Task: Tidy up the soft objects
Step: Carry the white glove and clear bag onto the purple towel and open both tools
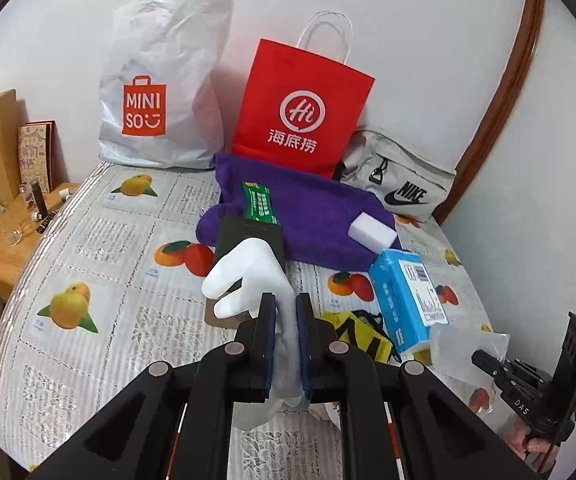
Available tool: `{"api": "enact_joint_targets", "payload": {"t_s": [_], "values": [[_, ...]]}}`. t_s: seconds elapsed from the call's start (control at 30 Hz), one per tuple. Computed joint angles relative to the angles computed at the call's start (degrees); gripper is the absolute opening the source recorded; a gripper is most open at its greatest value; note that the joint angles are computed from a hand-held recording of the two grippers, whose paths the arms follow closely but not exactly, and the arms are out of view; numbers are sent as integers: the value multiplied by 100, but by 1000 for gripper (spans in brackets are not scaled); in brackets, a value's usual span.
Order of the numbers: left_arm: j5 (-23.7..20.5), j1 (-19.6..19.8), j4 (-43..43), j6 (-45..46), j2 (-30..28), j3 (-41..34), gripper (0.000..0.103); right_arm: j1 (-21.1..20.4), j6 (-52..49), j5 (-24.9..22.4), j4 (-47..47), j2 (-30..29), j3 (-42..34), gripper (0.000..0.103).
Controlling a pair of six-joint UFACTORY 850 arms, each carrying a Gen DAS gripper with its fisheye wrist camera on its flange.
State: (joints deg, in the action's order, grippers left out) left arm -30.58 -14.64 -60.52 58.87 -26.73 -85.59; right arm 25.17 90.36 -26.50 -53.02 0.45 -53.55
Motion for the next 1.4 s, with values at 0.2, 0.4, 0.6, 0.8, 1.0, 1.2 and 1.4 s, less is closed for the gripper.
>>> {"api": "enact_joint_targets", "payload": {"t_s": [0.2, 0.4, 0.6, 0.8, 1.0, 1.2, 1.4], "values": [[13, 16, 81, -214, -62, -175, 10, -55, -153, 65, -55, 44, -144, 4], [14, 16, 176, -431, -143, -376, 10, -172, -380, 3, -50, -5, -338, 4], [8, -22, 531, -839, -280, -653, 10, -355, -478, 92, -244, -144, -580, 4], [-21, -51, 846, -1048, -410, -939, 10, -612, -302, 295, -578, -412, -899, 4], [-110, -79, 1076, -1254, -721, -1455, 10, -823, -685, 319, -467, -812, -1364, 4], [-304, -135, 1327, -1569, -1212, -2186, 10, -1015, -1310, 364, -87, -1275, -1839, 4], [-648, -214, 1535, -1914, -1884, -3226, 10, -1262, -1909, 301, 270, -1732, -2333, 4]]}}
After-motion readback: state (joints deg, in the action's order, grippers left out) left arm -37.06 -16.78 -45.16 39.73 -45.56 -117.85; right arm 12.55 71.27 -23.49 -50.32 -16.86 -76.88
